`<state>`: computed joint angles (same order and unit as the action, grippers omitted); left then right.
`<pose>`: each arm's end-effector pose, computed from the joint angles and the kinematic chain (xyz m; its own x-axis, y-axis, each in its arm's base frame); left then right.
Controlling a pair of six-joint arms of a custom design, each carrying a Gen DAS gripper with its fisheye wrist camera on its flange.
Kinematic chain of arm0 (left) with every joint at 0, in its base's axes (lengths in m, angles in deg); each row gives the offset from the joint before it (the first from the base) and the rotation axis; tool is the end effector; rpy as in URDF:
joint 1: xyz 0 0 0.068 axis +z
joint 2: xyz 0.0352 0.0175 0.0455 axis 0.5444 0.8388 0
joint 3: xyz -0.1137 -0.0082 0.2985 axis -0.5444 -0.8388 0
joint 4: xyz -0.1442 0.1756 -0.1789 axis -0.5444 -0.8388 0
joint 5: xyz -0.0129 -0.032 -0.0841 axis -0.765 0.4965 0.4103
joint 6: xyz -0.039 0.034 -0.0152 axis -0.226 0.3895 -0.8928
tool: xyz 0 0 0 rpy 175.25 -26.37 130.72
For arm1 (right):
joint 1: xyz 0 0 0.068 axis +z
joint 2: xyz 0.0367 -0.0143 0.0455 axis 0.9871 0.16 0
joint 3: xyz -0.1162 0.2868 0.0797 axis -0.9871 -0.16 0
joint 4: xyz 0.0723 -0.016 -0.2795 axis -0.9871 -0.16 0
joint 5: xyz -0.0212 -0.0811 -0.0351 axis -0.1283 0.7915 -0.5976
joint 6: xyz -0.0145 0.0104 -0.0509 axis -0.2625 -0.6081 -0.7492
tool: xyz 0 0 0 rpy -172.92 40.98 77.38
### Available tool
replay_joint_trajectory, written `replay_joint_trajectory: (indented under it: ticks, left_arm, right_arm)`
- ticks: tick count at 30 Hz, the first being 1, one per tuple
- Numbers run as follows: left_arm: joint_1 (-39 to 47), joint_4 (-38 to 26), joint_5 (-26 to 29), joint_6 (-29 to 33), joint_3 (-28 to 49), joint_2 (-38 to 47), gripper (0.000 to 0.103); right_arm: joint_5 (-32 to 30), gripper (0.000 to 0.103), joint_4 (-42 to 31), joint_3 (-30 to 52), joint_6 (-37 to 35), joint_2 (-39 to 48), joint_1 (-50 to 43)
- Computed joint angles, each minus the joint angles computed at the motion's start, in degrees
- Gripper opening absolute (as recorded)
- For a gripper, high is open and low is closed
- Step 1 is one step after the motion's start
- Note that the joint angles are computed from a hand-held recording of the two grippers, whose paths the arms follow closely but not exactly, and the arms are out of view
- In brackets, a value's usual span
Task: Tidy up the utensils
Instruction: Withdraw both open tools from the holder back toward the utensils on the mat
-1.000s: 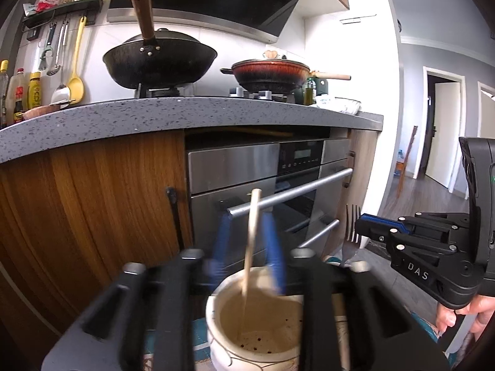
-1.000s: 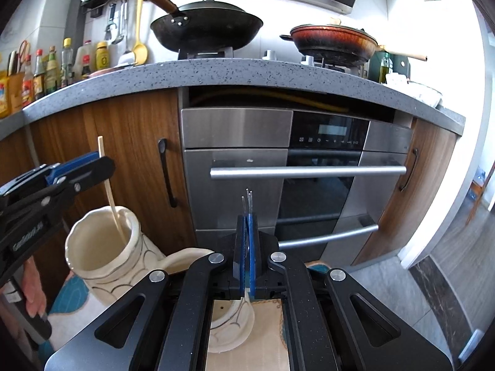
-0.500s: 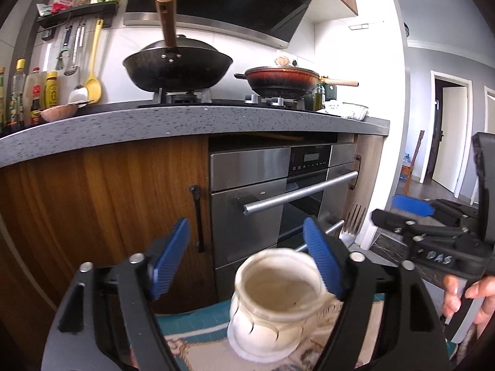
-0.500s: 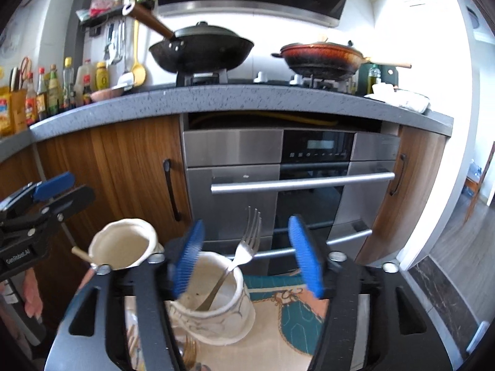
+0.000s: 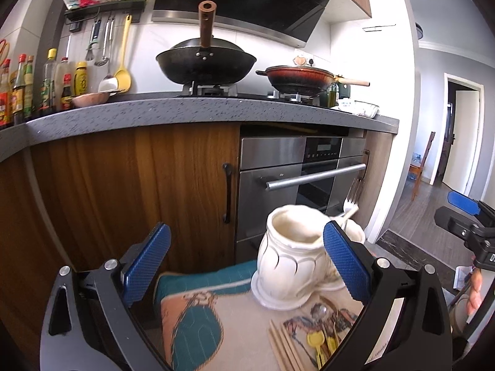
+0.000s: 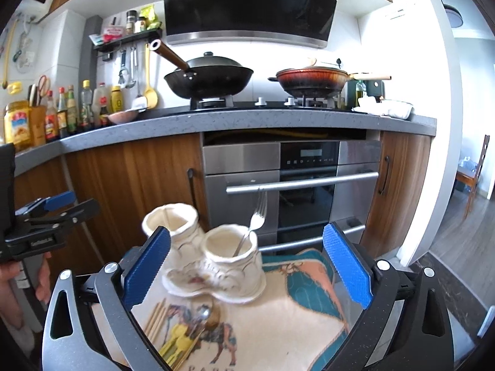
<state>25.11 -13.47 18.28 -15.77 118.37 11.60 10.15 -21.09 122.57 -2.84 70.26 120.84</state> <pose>0.3233 -0.0488 0.2294 -0.3574 0.0338 -0.9333 0.2358 0.9702 -0.0551 0.2627 0.1969 0.2359 -0.3254 0.0095 -0.9455 -0.1069 0.9932 0.0467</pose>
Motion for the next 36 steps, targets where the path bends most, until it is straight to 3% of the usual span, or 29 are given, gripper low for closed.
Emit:
replay_joint_trajectory:
  ticks: [14,23,30,36]
  left_arm:
    - [0.76,-2.37,-1.15,-1.78,-8.28,-6.8,0.097]
    - [-3.95,1.28,-7.92,-0.05,-12.38,-2.09,0.098]
    - [-6.04,-0.06,-8.39,3.06,-12.65,4.36,0.097]
    - [-7.53,-3.88,-9.32,3.54,-9.88,10.85,0.097]
  right_arm:
    - [12.62,0.098,-1.76,-5.12,3.97,1.0,7.63]
    - [1.23,0.098,-1.05,-8.35,9.22,5.33,5.62]
    - [-8.47,0.098,-0.38,-9.2,12.48,9.76,2.69]
    - [-9.97,0.098,-1.18,-7.4,11.56,13.11,2.65]
